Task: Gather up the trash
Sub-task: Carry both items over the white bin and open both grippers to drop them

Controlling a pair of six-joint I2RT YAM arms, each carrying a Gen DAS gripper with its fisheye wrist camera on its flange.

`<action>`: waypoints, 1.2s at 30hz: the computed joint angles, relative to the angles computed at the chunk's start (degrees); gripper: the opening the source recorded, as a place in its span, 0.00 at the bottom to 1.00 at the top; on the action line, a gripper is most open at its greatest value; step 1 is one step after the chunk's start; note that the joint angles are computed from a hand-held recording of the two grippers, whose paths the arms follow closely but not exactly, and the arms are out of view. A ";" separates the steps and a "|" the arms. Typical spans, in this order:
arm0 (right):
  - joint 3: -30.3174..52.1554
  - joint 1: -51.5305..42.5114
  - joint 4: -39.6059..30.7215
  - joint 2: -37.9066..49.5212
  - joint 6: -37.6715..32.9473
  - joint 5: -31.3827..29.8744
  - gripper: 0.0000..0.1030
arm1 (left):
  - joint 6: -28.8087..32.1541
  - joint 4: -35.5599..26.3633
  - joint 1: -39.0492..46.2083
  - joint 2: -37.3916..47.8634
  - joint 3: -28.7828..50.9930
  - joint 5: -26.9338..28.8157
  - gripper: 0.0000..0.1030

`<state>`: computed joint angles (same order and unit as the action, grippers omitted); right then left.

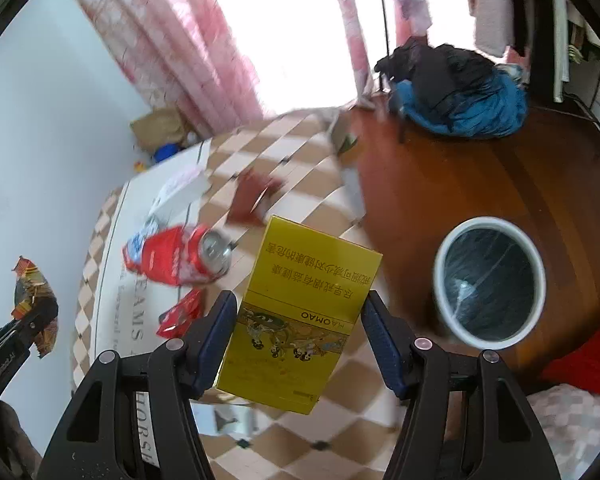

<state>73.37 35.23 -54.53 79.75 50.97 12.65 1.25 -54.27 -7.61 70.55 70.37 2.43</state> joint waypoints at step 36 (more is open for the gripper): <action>-12.62 -72.37 13.25 35.48 -62.80 -19.78 0.99 | -19.52 -14.72 -39.90 80.11 67.35 4.56 0.96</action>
<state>60.74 -37.14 -41.27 115.23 -11.83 -7.13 -18.27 -68.99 -47.51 150.66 137.72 6.98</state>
